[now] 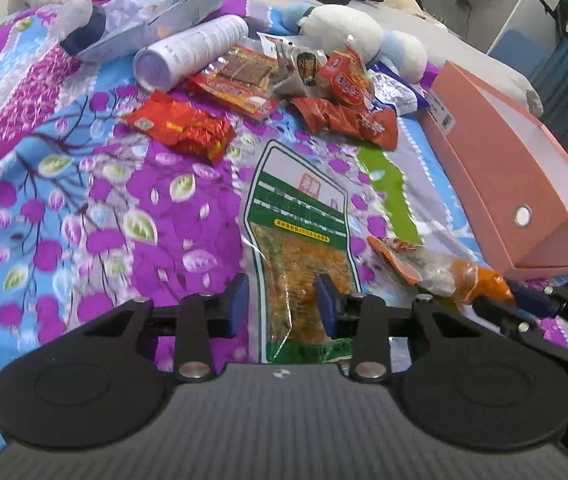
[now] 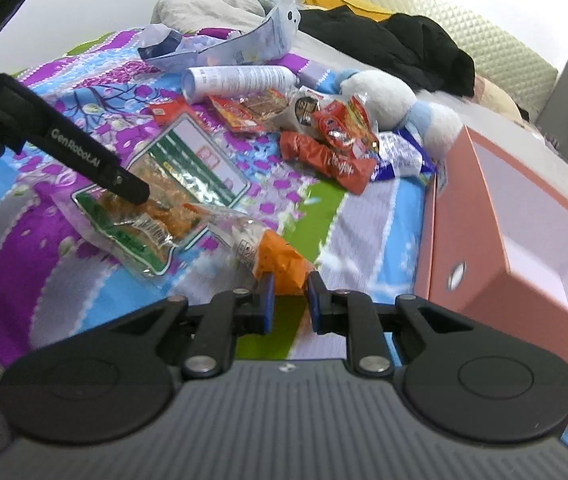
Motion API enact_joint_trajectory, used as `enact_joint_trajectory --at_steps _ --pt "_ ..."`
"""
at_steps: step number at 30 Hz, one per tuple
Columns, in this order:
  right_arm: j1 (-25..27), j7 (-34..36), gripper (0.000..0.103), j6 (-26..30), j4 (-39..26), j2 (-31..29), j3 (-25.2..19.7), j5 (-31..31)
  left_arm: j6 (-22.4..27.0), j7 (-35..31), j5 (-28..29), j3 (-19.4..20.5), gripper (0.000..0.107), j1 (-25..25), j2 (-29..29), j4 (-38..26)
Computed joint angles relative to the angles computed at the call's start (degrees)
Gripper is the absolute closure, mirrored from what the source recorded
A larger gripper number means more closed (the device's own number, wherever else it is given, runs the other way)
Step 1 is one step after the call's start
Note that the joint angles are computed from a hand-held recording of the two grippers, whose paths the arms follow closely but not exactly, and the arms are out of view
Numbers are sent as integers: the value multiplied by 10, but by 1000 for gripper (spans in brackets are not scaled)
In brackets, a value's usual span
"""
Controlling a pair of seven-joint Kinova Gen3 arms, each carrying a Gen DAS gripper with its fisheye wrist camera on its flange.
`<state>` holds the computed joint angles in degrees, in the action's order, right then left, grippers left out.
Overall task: Organize snacks
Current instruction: 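Lift the green-labelled bag with left tool while right tool lifts the orange bag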
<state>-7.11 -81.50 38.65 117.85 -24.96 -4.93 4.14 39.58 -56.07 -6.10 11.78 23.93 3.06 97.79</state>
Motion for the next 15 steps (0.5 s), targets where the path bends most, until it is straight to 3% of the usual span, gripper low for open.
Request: enact_joint_trajectory --at_steps 7,10,11,12,13,14,15 --pt "-38 34 81 56 4 -27 39 -49 34 42 -15 7 64 5 -17 8" --pt "-68 79 80 65 4 -31 79 -86 55 77 -41 10 51 9 -14 0" --pt "-78 97 79 66 4 -30 94 -99 59 88 -49 10 40 10 -12 -4" --pt "-84 112 69 69 3 -29 105 -112 62 100 -57 10 29 12 -10 -5" --pt "-94 133 60 70 2 -26 122 -127 62 114 -66 11 25 14 -9 -7" --pt "-100 152 40 67 3 -26 136 -139 61 118 -69 10 20 15 -8 -9" --pt "-106 172 27 60 6 -26 149 -153 61 120 -70 10 17 15 -5 -13"
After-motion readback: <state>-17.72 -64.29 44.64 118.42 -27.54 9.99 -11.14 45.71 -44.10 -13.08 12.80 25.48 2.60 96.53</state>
